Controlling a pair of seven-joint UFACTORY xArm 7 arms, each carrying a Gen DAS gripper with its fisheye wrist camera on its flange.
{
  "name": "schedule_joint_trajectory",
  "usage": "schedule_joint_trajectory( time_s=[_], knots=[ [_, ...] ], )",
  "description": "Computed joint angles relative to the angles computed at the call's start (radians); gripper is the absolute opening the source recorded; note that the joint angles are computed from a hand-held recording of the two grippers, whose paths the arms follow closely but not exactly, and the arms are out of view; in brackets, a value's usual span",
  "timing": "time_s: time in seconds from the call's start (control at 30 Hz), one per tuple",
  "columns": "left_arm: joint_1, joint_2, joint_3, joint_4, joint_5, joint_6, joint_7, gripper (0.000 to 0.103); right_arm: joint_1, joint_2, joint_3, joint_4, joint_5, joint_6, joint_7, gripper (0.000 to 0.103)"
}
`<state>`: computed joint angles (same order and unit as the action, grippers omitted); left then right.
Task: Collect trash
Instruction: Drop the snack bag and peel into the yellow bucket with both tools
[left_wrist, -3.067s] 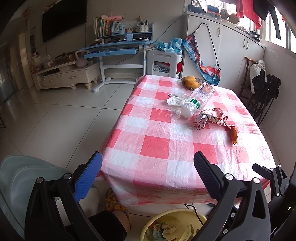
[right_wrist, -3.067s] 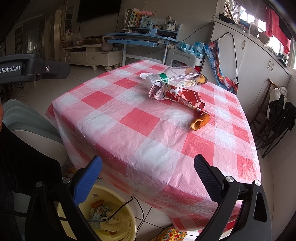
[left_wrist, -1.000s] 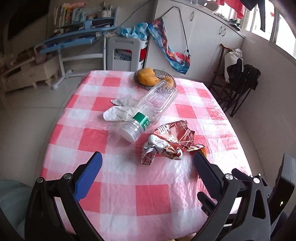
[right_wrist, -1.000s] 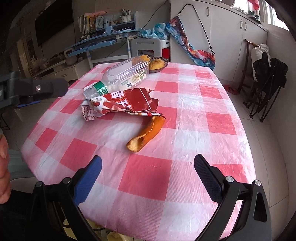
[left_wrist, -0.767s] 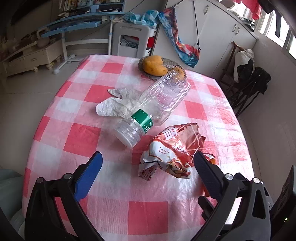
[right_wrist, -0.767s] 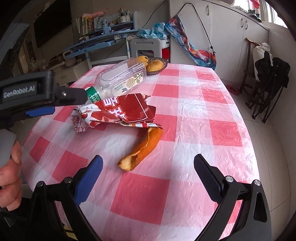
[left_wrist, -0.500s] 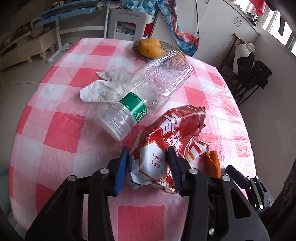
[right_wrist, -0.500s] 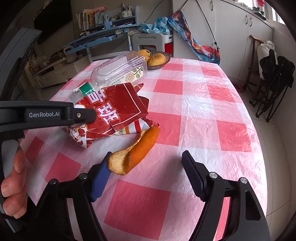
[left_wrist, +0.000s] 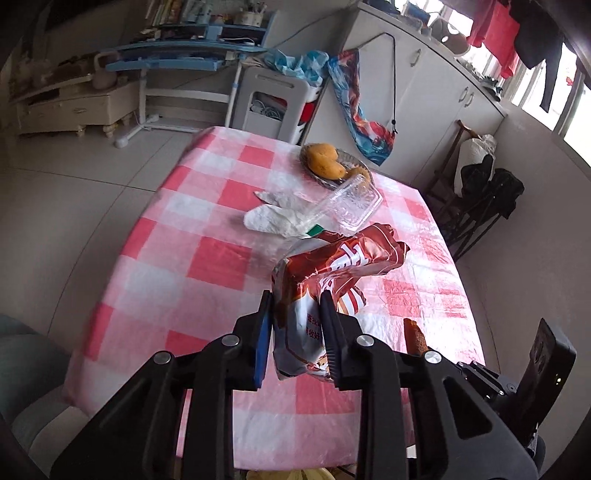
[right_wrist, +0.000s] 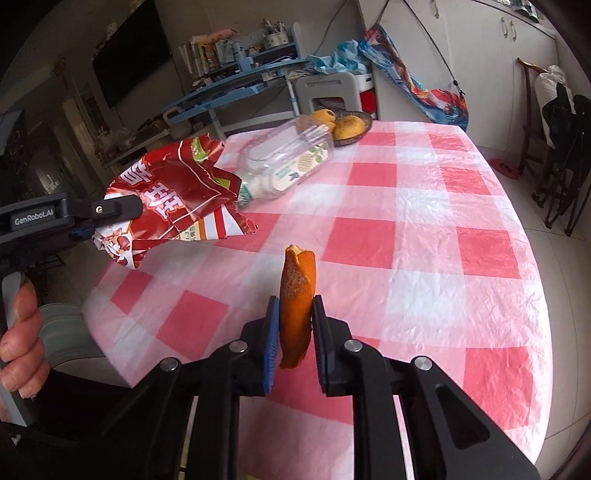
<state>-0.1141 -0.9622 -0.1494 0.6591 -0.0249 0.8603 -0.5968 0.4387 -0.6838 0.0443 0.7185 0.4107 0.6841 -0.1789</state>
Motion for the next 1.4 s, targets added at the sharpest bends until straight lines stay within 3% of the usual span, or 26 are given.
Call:
schedule_joint_trajectory(
  time_s=[0.2,0.33,0.57,0.67,0.7,0.73,0.8,1.03,1.27,1.4],
  knots=[
    [0.052,-0.214,0.029,-0.053,0.028,0.17,-0.02,0.025,0.114,-0.044,-0.038,0.034,0.081,0.149,-0.126,0.018],
    [0.066,-0.307,0.027,-0.066,0.031,0.27,-0.015,0.025,0.157,-0.081,-0.026,0.033,0.129,0.283,-0.201,0.018],
    [0.046,-0.41,-0.023,-0.064,0.009,0.422,-0.016,0.025,0.196,-0.132,0.053,0.003,0.155,0.465,-0.289,0.018],
    [0.032,-0.43,-0.055,-0.052,-0.003,0.469,-0.023,0.025,0.192,-0.136,0.091,0.004,0.127,0.53,-0.296,0.027],
    [0.025,-0.435,-0.067,-0.045,-0.006,0.488,-0.024,0.025,0.182,-0.148,0.112,0.001,0.106,0.527,-0.296,0.048],
    [0.018,-0.439,-0.08,-0.038,-0.009,0.506,-0.025,0.025,0.177,-0.165,0.124,-0.004,0.094,0.521,-0.295,0.06],
    [0.004,-0.443,-0.102,-0.024,-0.013,0.536,-0.024,0.025,0.169,-0.194,0.129,-0.006,0.08,0.524,-0.285,0.061],
    [-0.044,-0.43,-0.171,0.017,-0.043,0.621,-0.032,0.025,0.074,-0.303,0.156,-0.046,-0.025,0.47,-0.17,0.093],
    [-0.1,-0.4,-0.234,0.046,-0.085,0.701,-0.054,0.025,0.003,-0.327,0.173,-0.071,-0.116,0.394,-0.019,0.095],
    [-0.14,-0.384,-0.254,0.032,-0.122,0.724,-0.07,0.026,-0.001,-0.341,0.146,-0.077,-0.138,0.379,0.023,0.095]
  ],
)
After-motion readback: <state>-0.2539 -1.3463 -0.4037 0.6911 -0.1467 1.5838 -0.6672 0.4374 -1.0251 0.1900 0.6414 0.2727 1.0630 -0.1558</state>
